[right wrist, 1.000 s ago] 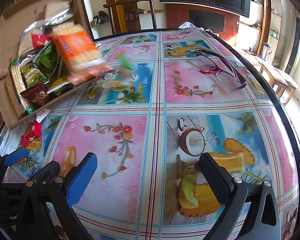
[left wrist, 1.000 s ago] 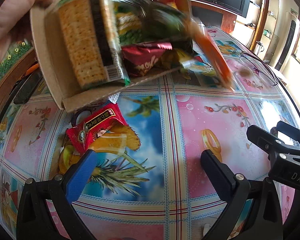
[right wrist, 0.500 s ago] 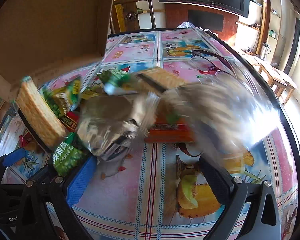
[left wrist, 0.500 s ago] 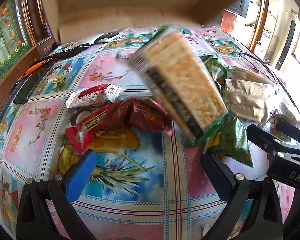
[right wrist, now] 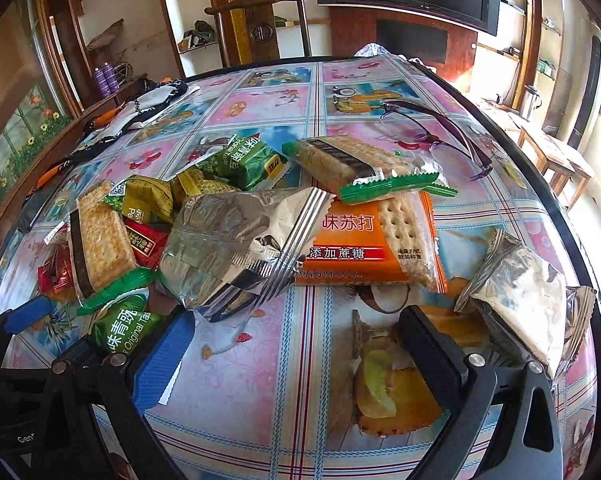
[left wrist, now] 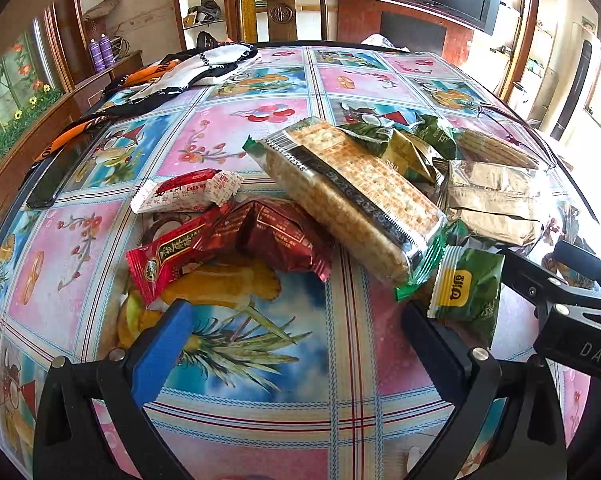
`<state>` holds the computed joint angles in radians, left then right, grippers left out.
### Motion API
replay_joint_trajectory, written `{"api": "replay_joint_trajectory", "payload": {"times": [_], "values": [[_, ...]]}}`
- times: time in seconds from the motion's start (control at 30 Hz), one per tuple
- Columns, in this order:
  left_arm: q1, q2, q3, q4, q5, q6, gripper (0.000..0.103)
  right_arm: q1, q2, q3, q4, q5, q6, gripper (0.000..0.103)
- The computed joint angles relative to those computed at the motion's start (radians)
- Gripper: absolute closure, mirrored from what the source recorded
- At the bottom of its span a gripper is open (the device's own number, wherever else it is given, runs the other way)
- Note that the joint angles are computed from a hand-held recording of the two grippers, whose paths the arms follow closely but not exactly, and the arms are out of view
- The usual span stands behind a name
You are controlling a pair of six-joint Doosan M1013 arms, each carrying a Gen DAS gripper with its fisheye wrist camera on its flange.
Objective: Organize snacks
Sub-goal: 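Tip the cardboard box of snacks over, spilling packets onto the table, then move both tools toward the pile of spilled snack packets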
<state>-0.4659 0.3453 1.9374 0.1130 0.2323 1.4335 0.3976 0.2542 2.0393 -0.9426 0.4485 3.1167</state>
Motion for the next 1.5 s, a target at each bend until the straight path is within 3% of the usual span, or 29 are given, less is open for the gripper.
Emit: {"api": "replay_joint_trajectory", "payload": {"times": [1.5], "values": [[0.000,0.000,0.001,-0.007,-0.002,0.012,0.000,0.000,0.002,-0.002,0.004,0.005,-0.005,0.001]]}}
